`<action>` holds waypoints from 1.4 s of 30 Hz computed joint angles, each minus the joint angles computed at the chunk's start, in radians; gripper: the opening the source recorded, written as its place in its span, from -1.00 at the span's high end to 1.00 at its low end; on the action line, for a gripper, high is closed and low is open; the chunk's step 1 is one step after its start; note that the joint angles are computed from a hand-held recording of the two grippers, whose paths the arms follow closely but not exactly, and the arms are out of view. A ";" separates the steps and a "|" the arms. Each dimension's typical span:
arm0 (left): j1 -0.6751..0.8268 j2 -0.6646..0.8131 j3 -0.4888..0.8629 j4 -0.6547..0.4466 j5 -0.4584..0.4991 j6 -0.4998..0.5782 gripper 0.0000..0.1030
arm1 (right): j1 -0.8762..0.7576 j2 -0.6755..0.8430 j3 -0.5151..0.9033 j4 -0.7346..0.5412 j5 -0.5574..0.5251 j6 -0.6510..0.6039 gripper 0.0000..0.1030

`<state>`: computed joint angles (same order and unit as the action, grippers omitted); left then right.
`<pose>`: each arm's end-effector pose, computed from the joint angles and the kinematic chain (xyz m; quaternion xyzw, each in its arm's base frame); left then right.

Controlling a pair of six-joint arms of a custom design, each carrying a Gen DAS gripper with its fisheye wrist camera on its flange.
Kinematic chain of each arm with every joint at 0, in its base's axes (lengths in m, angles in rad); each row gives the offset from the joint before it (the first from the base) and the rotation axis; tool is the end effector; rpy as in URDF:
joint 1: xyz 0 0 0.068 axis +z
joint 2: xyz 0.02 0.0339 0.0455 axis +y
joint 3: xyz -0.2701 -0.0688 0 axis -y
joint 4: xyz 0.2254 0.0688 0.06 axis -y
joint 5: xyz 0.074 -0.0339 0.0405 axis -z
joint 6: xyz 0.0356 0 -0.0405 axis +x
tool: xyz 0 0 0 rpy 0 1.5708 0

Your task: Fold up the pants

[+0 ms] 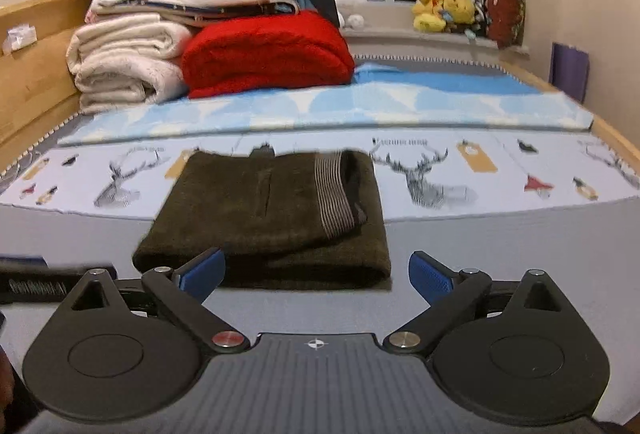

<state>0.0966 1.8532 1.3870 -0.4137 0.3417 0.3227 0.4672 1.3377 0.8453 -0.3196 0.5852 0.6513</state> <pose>0.3914 0.0259 0.2423 0.1618 0.9148 -0.0870 0.3597 0.2374 0.0977 0.2474 0.1881 0.8758 -0.0390 0.4427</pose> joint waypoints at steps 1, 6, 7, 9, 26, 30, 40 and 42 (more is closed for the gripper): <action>-0.001 0.007 0.011 -0.007 0.004 0.009 -0.98 | -0.010 0.022 0.020 -0.026 -0.015 0.003 -0.90; -0.009 0.034 0.029 -0.010 0.014 0.014 -0.99 | -0.026 0.033 0.006 0.008 -0.033 -0.036 -0.90; -0.011 0.039 0.032 -0.009 0.013 0.009 -0.99 | -0.033 0.030 0.000 0.015 -0.044 -0.038 -0.90; -0.013 0.049 0.041 -0.013 0.014 0.002 -0.99 | -0.043 0.034 -0.004 0.026 -0.060 -0.044 -0.90; -0.022 0.044 0.025 -0.010 0.013 0.025 -0.99 | -0.043 0.034 -0.005 0.032 -0.073 -0.052 -0.90; -0.021 0.040 0.018 -0.004 0.009 0.026 -0.99 | -0.040 0.034 -0.002 0.029 -0.073 -0.054 -0.90; -0.018 0.036 0.016 -0.005 0.011 0.026 -0.99 | -0.033 0.038 0.004 0.025 -0.076 -0.057 -0.90; -0.018 0.036 0.014 -0.002 0.012 0.029 -0.99 | -0.033 0.039 0.004 0.024 -0.077 -0.056 -0.90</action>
